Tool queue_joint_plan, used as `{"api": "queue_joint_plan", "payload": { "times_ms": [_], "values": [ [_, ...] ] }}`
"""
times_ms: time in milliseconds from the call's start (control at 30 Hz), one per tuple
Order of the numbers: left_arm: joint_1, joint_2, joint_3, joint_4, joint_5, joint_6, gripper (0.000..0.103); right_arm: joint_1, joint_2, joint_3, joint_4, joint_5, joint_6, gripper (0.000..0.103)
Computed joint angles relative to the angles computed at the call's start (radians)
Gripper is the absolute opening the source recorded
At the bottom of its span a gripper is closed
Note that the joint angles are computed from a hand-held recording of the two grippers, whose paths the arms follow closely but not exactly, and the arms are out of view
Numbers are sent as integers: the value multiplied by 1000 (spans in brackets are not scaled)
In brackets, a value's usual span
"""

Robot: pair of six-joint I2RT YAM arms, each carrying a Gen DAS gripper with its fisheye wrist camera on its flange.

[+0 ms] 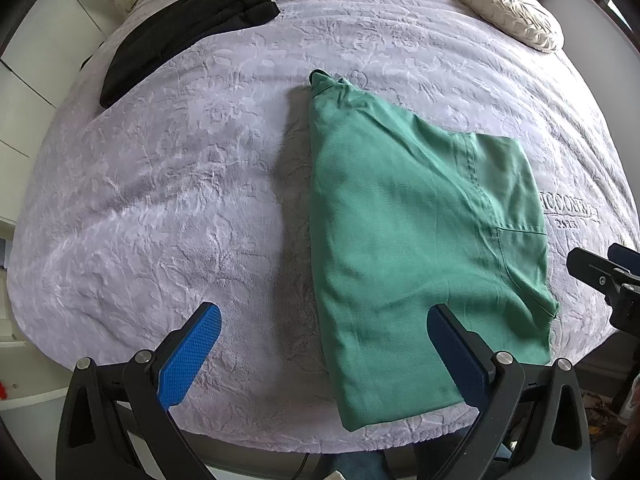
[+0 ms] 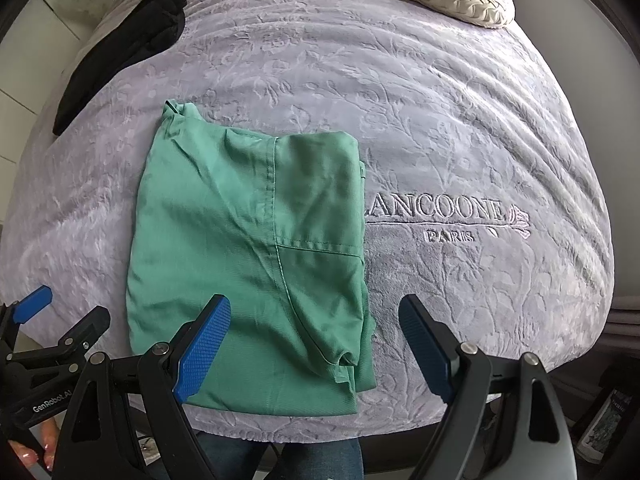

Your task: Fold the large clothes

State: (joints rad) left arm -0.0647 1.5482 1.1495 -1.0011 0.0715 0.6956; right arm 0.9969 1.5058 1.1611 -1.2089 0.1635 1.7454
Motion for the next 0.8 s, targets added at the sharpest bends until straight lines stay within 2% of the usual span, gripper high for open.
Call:
{"api": "queue_joint_plan", "payload": {
  "times_ms": [800],
  "values": [
    [9,26,24,-7,1,14,103,-12,7,-1,14,-7,-24,88]
  ]
}}
